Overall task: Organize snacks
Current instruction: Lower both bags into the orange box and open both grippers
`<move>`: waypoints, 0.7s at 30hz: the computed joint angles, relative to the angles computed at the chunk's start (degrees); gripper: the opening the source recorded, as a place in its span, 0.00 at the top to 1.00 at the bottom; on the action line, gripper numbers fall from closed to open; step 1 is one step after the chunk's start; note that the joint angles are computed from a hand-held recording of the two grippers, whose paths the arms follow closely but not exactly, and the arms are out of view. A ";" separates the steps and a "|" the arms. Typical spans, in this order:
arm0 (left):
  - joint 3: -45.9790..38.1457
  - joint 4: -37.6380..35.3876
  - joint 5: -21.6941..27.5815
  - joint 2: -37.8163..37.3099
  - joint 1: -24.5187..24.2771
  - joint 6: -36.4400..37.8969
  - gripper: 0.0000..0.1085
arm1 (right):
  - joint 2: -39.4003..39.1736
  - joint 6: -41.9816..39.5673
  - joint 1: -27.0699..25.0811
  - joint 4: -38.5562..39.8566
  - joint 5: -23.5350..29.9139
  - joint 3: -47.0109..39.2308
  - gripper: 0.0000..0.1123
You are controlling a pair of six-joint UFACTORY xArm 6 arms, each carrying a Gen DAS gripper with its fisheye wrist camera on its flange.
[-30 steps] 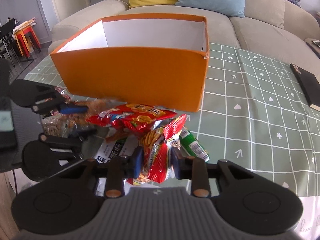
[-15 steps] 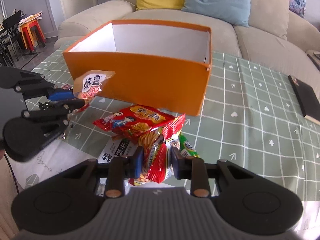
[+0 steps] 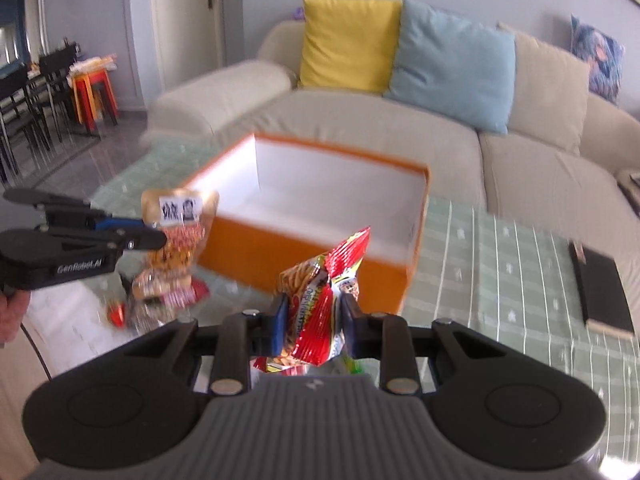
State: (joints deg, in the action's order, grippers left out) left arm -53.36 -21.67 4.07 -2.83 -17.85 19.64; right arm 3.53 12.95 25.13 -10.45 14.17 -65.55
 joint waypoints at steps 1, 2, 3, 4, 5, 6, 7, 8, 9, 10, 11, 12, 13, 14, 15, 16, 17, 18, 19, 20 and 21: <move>-1.33 -2.47 0.19 0.24 0.08 1.83 0.88 | 0.98 -1.89 0.04 1.92 -0.27 -1.73 0.78; -2.99 -4.71 0.35 0.74 0.28 3.37 0.88 | 2.24 -3.55 0.09 3.68 -0.31 -3.88 0.78; -4.79 -6.08 0.42 1.60 0.50 4.13 0.88 | 3.53 -4.67 0.16 4.88 -0.14 -6.03 0.78; -6.78 -7.43 0.34 2.66 0.76 4.94 0.88 | 5.06 -5.89 0.23 6.20 -0.06 -8.47 0.78; -9.11 -7.86 0.21 4.08 1.12 4.82 0.88 | 6.84 -7.38 0.32 7.81 -0.08 -11.06 0.78; -11.19 -7.92 -0.12 5.81 1.21 4.30 0.88 | 8.83 -8.14 0.41 8.84 -0.06 -13.78 0.78; -14.04 -8.89 0.50 7.72 1.59 4.47 0.88 | 11.16 -7.97 0.43 9.26 0.14 -16.90 0.78; -16.77 -11.04 1.42 9.66 1.87 5.57 0.88 | 13.78 -8.68 0.44 10.85 0.91 -20.45 0.78; -19.09 -13.63 2.48 11.38 2.09 7.25 0.88 | 16.08 -9.78 0.45 13.07 1.87 -23.62 0.78; -22.20 -15.14 4.32 13.71 2.61 7.77 0.88 | 18.84 -10.29 0.37 15.07 2.86 -27.20 0.78; -24.19 -15.49 5.65 15.46 3.06 7.38 0.88 | 21.66 -10.30 0.26 16.26 4.28 -30.95 0.78; -25.95 -15.00 6.71 17.22 3.48 6.48 0.88 | 24.86 -10.52 0.09 17.52 6.42 -35.22 0.78; -27.58 -13.34 7.67 18.96 3.94 4.71 0.88 | 27.26 -9.85 -0.10 17.63 8.15 -38.41 0.78; -28.85 -11.50 8.78 20.30 4.53 2.75 0.88 | 29.44 -8.95 -0.19 17.45 9.56 -41.02 0.78; -30.12 -10.18 9.92 21.51 5.08 1.25 0.88 | 32.00 -8.53 -0.29 17.73 11.63 -44.36 0.78; -31.81 -8.86 11.44 23.24 5.59 -0.52 0.88 | 34.38 -8.37 -0.35 18.45 13.67 -47.45 0.78; -32.74 -8.30 12.73 24.18 5.98 -1.47 0.88 | 36.93 -8.21 -0.46 19.21 16.13 -51.01 0.78; -33.75 -7.73 13.97 25.24 6.37 -2.54 0.88 | 39.39 -7.79 -0.43 19.32 18.63 -54.56 0.78; -34.87 -7.07 15.12 26.52 6.69 -3.51 0.88 | 42.14 -7.29 -0.39 18.86 21.49 -58.54 0.78; -35.48 -6.36 15.92 27.27 6.90 -4.46 0.88 | 44.71 -6.55 -0.27 18.19 23.98 -62.48 0.78; -35.91 -5.64 16.65 27.88 7.11 -5.25 0.88 | 46.62 -6.11 -0.16 17.83 25.72 -65.25 0.78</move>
State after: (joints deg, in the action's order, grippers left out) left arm -89.26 -27.31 20.72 25.05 -10.74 14.39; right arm 50.15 6.84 24.96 7.38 39.89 -130.79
